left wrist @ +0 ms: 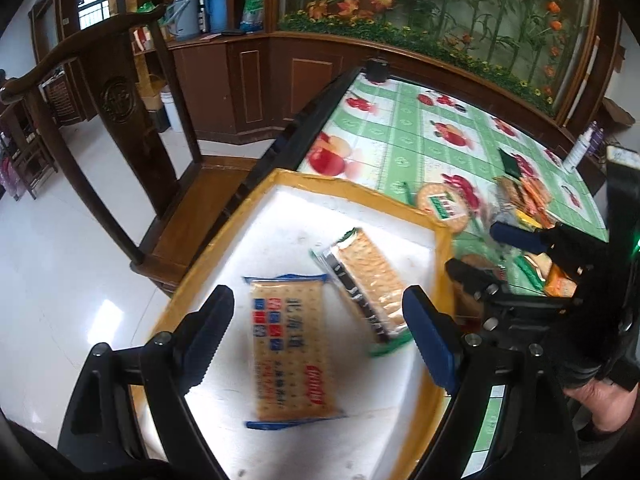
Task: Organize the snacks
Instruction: 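Withdraw both tools from the box and move left tool to round biscuit pack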
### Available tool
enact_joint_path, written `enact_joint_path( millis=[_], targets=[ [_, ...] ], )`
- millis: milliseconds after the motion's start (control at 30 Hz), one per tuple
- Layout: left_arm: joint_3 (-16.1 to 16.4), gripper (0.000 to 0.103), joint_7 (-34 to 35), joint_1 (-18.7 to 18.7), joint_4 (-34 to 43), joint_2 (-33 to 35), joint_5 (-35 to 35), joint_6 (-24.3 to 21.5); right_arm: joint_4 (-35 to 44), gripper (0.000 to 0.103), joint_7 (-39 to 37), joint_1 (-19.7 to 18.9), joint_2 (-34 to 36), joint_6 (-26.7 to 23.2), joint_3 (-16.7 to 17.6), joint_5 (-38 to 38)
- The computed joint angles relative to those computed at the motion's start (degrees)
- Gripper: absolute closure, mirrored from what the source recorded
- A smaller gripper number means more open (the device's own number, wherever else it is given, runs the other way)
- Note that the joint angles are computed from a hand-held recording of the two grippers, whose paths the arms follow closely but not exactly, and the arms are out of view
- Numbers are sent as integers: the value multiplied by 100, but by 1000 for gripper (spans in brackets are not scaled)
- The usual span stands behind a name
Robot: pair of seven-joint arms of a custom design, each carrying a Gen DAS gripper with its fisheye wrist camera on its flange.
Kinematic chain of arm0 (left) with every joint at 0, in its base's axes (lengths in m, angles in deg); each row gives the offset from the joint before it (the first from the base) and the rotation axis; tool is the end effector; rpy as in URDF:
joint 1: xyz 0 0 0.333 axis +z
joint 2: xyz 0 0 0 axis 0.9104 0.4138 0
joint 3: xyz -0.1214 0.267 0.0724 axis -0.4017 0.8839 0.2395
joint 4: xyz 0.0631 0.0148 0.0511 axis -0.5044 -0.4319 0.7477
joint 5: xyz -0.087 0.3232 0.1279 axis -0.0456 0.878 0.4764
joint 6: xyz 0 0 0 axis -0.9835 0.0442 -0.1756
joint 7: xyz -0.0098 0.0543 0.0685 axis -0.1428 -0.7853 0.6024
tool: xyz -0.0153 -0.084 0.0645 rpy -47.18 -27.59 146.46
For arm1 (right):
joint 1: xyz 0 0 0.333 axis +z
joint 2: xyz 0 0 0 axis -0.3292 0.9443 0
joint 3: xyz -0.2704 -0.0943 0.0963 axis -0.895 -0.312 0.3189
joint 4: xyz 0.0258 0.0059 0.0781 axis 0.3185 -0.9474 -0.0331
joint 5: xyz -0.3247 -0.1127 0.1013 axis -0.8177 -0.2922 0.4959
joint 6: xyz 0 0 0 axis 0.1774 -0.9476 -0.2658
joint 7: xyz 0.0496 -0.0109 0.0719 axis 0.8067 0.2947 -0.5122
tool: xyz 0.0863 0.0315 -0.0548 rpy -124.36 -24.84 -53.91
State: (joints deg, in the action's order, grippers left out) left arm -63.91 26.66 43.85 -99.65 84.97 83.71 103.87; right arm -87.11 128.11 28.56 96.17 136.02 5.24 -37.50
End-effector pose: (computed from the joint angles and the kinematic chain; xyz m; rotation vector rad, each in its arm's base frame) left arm 0.4599 -0.3402 0.4102 -1.4585 2.3272 -0.8611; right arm 0.4206 0.4955 0.3701 -1.9159 1.7645 -0.7828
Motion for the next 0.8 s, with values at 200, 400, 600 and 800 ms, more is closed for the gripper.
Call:
enact_joint_path(
  millis=[200, 400, 600, 800],
  targets=[
    [-389, 17, 573, 2, 44, 42, -643, 30, -1586, 27, 1203, -363, -1128, 686, 87, -198],
    [-587, 17, 1061, -214, 210, 193, -1061, -185, -2642, 27, 2546, -823, -1843, 1200, 344, -682],
    [-374, 17, 853, -504, 126, 138, -619, -238, -2580, 27, 3389, -1309, -1595, 2606, 296, -1643],
    [-373, 17, 884, -479, -46, 16, -586, -131, -1982, 27, 4367, -1519, -944, 3858, -47, -2545]
  ],
)
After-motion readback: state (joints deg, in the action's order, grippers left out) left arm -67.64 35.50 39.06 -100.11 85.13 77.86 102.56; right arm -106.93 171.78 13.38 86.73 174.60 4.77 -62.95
